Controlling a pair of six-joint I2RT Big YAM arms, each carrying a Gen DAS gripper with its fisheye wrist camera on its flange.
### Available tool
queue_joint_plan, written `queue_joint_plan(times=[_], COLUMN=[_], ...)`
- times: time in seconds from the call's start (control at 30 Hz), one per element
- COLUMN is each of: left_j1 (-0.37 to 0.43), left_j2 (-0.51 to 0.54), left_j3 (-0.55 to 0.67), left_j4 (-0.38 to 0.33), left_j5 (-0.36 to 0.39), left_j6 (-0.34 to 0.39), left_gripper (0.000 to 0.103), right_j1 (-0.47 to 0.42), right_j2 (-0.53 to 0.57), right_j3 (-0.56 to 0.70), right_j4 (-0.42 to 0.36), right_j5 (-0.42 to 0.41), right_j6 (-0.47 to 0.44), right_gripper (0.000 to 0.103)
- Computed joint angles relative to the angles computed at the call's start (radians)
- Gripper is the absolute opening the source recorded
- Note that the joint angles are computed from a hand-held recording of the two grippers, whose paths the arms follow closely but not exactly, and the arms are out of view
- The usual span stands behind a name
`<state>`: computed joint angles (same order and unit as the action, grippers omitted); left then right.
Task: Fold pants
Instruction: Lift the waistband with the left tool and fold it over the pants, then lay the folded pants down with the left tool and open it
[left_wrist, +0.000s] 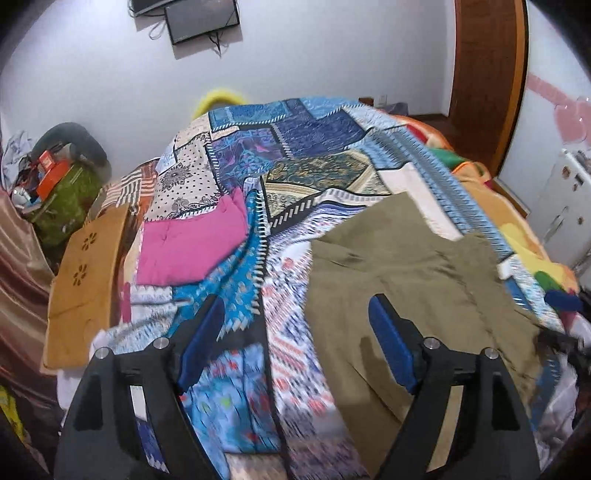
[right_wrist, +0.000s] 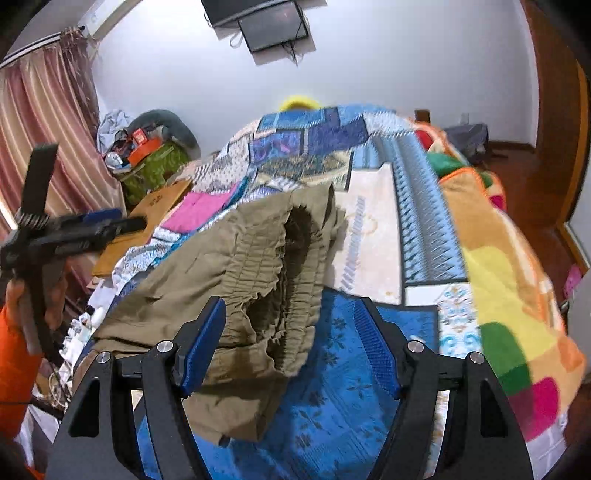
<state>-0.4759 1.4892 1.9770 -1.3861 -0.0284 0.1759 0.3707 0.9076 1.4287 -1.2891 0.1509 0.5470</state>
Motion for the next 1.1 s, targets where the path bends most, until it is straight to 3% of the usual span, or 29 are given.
queue_joint_plan(times=[0.3, 0.37, 0.5, 0.53, 0.67, 0.8, 0.93, 1.03, 1.1], left_j1=[-0.018, -0.039, -0.034, -0.029, -0.013, 0.004, 0.011, 0.001, 0.004], left_j2=[0.24, 0.273, 0.283, 0.283, 0.213, 0.143, 0.054, -0.04, -0.092], left_j3=[0.17, 0.163, 0.129, 0.125, 0.018, -0.063, -0.162, -0.26, -0.304], left_j4=[-0.104, -0.108, -0.071, -0.07, 0.005, 0.021, 0.032, 0.064, 0.055], left_j5=[0.024, -0.01, -0.024, -0.024, -0.084, -0.147, -0.219, -0.274, -0.263], left_j6=[0.123, 0.147, 0.117, 0.106, 0.076, 0.007, -0.077, -0.09, -0.097], left_gripper=[0.081, 0.081, 0.103, 0.103, 0.103, 0.103, 0.103, 0.103, 0.103], right_j1=[-0.048, -0.05, -0.048, -0.052, -0.077, -0.077, -0.039, 0.011, 0.044], right_j2=[-0.006, -0.005, 0.001, 0.003, 0.015, 0.021, 0.012, 0.007, 0.005], right_j3=[-0.1, -0.096, -0.092, -0.091, -0.074, -0.045, -0.025, -0.015, -0.013], right_j4=[0.028, 0.024, 0.027, 0.027, 0.01, -0.011, -0.021, -0.027, -0.034], right_j5=[-0.129, -0.125, -0.114, -0.116, -0.119, -0.082, -0.047, -0.02, -0.005], right_j6=[0.031, 0.019, 0.004, 0.003, -0.001, -0.007, -0.001, 0.009, 0.019], right_gripper=[0.071, 0.072, 0.072, 0.072, 0.072, 0.072, 0.072, 0.072, 0.072])
